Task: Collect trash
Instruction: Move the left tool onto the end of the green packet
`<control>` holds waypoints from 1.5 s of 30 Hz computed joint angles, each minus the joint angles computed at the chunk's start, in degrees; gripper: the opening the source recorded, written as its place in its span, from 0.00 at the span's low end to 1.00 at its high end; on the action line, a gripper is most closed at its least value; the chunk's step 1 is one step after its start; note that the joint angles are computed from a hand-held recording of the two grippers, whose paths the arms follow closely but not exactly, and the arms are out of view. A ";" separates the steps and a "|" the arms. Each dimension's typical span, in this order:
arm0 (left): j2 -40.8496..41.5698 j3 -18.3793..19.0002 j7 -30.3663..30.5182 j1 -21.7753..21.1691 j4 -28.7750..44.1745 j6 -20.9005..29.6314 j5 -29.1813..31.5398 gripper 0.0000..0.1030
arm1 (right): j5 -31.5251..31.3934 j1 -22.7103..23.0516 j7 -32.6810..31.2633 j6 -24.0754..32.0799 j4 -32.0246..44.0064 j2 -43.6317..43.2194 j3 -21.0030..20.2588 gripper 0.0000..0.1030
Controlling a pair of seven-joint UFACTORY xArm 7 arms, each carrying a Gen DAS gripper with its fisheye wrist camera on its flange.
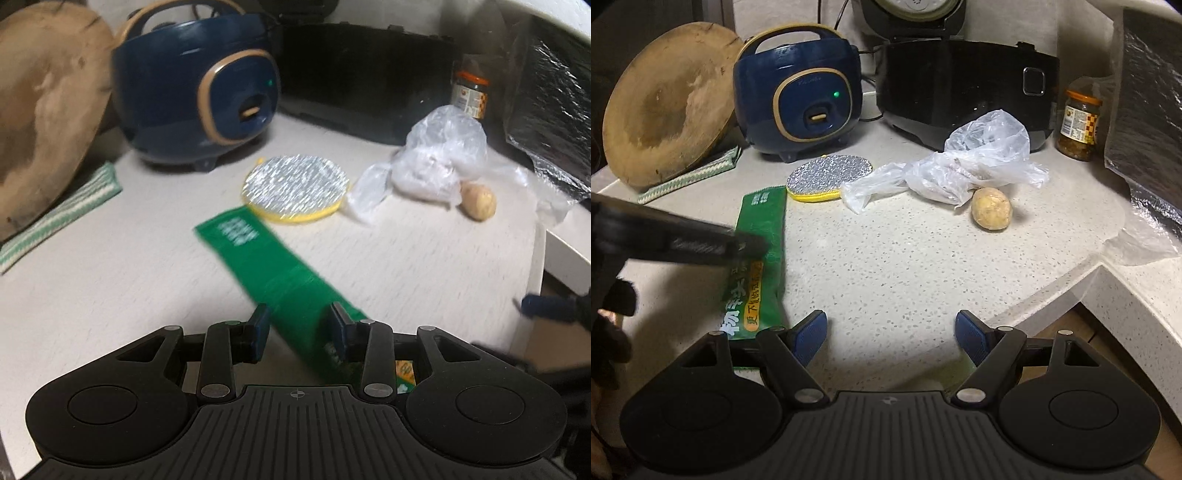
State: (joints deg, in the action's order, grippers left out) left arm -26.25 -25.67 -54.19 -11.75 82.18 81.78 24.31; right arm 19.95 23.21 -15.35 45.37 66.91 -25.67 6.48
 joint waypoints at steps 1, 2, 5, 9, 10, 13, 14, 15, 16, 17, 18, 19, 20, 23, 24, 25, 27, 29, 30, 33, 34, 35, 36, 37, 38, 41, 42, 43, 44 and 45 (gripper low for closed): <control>-0.93 0.41 0.11 -0.24 -0.62 0.42 -0.51 0.41 | 0.03 0.09 -0.14 0.12 0.01 -0.04 -0.04 0.76; -2.00 0.75 0.10 -0.32 -1.26 0.90 -1.01 0.41 | 0.10 0.18 -0.21 0.27 0.04 -0.07 -0.05 0.77; -3.68 0.96 -0.43 0.39 -1.52 3.41 -2.67 0.41 | 0.84 0.68 -0.64 0.54 -0.21 -0.39 -0.18 0.80; -6.18 3.31 -1.90 0.66 -3.70 1.59 -7.26 0.38 | 1.05 1.30 -1.55 0.88 -0.37 -0.51 0.09 0.83; -6.35 3.62 -1.88 0.79 -3.84 0.92 -8.05 0.38 | 1.22 1.55 -1.91 1.23 -0.29 -0.51 0.07 0.84; -6.03 3.81 -1.70 1.28 -3.84 -0.85 -9.45 0.38 | 1.55 2.04 -3.03 2.16 -0.01 -0.44 0.04 0.86; -5.73 3.69 -1.42 1.43 -3.68 -1.08 -9.53 0.38 | 1.25 1.99 -3.26 2.30 0.02 -0.44 0.27 0.87; -5.48 3.58 -1.22 1.51 -3.57 -1.40 -9.61 0.38 | 0.78 1.91 -3.54 2.50 0.12 -0.40 0.53 0.88; -5.35 3.60 -1.14 1.54 -3.61 -1.89 -9.77 0.38 | 0.21 1.88 -3.93 2.85 0.29 -0.33 0.79 0.90; -5.31 3.66 -1.20 1.54 -3.82 -2.54 -9.97 0.38 | -0.28 1.88 -4.25 3.27 0.49 -0.27 1.04 0.91; -5.52 3.92 -1.19 1.45 -4.21 -3.27 -10.30 0.38 | -0.31 1.99 -4.49 3.80 0.79 -0.12 1.05 0.94; -5.80 4.23 -1.20 1.40 -4.66 -3.97 -10.66 0.38 | -0.18 2.09 -4.70 4.40 1.19 0.12 0.99 0.97; -6.26 4.54 -1.32 1.38 -5.15 -4.57 -11.07 0.38 | -0.19 2.16 -4.85 5.16 1.67 0.37 1.05 0.99; -8.31 5.75 -2.05 1.47 -7.50 -7.31 -12.74 0.38 | -0.78 1.94 -4.62 6.54 2.56 0.77 1.74 1.00; -8.89 6.11 -2.40 1.61 -8.02 -7.91 -13.42 0.38 | -0.51 1.97 -4.44 6.75 2.77 0.95 1.74 1.00; -9.33 6.32 -2.69 1.82 -8.37 -8.25 -13.97 0.38 | -0.02 2.19 -4.69 7.31 3.25 1.35 1.55 1.00; -10.10 6.32 -3.45 2.50 -8.79 -8.36 -14.54 0.38 | 0.41 2.09 -4.59 7.75 3.86 1.83 1.49 1.00; -10.64 6.25 -4.46 3.22 -9.07 -9.08 -14.93 0.37 | 1.20 2.32 -5.96 7.73 3.64 1.70 1.01 1.00; -11.06 6.39 -5.22 3.50 -9.46 -10.45 -15.27 0.37 | 1.74 2.36 -6.34 7.48 3.31 1.41 0.81 0.97; -11.47 6.48 -7.12 4.44 -10.01 -15.84 -15.83 0.37 | 4.10 2.33 -6.40 7.02 2.68 0.28 -0.24 0.96; -10.81 6.23 -6.91 4.73 -9.39 -16.84 -15.52 0.37 | 4.83 2.23 -6.47 6.28 2.26 -0.41 -0.57 0.96; -9.78 5.96 -6.11 4.83 -8.44 -17.05 -15.14 0.37 | 5.11 1.99 -6.50 5.25 1.83 -1.13 -0.71 0.96; -8.09 5.41 -4.91 4.87 -6.88 -16.34 -14.57 0.37 | 4.95 1.62 -6.40 4.01 1.36 -1.92 -0.68 0.96; -6.16 4.63 -3.93 4.97 -5.00 -14.66 -13.87 0.37 | 4.57 1.27 -6.26 2.95 0.97 -2.58 -0.62 0.96; -3.70 3.51 -2.89 5.07 -2.49 -11.74 -12.84 0.38 | 4.02 0.89 -6.04 1.82 0.64 -3.16 -0.51 0.96; 1.34 0.99 -1.37 4.20 2.26 -4.89 -9.05 0.39 | 2.72 0.31 -5.58 0.01 0.41 -4.02 -0.79 0.96; 2.28 0.51 -1.26 3.62 3.02 -3.67 -7.85 0.39 | 2.49 0.20 -5.31 -0.30 0.37 -4.20 -0.97 0.96; 2.70 0.73 -1.50 2.88 3.19 -3.37 -7.57 0.41 | 2.35 0.08 -4.96 -0.48 0.32 -4.40 -1.19 0.96; 2.57 1.36 -1.98 2.04 2.75 -3.68 -7.78 0.43 | 2.35 0.03 -4.73 -0.44 0.36 -4.49 -1.55 0.96; 2.47 1.79 -2.29 1.39 2.42 -3.94 -7.60 0.43 | 2.38 -0.05 -4.47 -0.40 0.32 -4.58 -1.86 0.96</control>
State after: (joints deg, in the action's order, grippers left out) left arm -23.78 -23.89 -56.48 -10.36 84.60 77.84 16.70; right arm 22.33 23.17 -19.83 44.97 67.23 -30.25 4.62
